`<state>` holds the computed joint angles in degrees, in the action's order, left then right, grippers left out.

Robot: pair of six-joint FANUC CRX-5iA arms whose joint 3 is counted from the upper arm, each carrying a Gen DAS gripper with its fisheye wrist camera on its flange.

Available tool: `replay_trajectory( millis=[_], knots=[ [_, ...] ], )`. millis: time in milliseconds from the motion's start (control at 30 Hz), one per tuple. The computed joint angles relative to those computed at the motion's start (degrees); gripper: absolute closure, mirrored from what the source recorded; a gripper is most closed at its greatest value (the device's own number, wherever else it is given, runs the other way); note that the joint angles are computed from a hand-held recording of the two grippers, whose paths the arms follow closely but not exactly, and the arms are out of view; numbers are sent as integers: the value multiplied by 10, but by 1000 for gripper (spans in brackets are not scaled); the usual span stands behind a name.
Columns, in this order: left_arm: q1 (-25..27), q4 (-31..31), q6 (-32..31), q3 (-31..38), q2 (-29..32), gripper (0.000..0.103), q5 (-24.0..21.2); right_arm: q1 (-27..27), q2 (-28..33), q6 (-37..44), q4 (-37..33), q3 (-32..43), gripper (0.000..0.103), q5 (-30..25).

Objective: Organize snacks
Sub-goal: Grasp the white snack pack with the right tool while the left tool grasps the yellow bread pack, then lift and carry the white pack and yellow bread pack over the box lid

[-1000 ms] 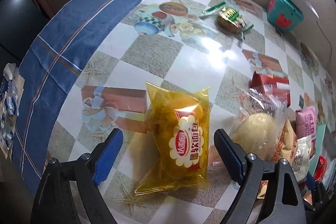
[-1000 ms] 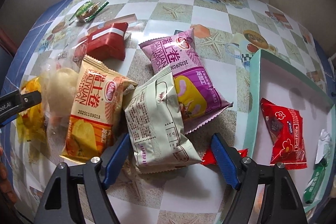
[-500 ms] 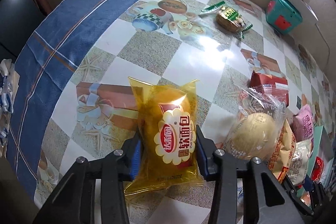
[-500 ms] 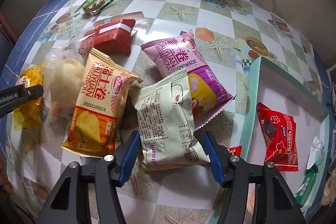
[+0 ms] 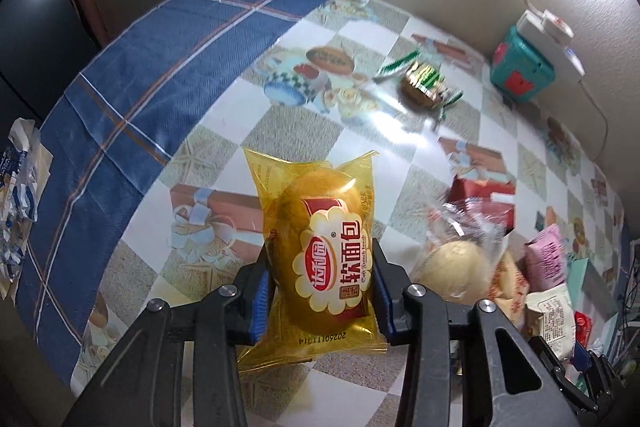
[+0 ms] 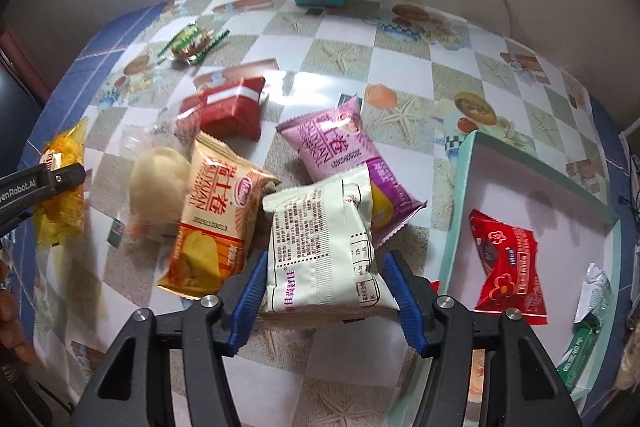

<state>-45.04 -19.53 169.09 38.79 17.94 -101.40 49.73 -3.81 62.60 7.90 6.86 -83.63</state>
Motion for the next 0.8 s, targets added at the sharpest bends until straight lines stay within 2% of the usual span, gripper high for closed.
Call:
replay_trajectory(
  millis=[167, 400, 800],
  knots=[
    [-9, -16, 12, 7, -11, 59, 18, -14, -6, 3, -7, 15, 41, 3],
    [-26, -41, 1, 56, 4, 59, 29, -32, -16, 3, -12, 32, 41, 4],
    [-63, -91, -93, 279, 126, 59, -40, -101, -33, 5, -38, 50, 41, 10]
  ],
)
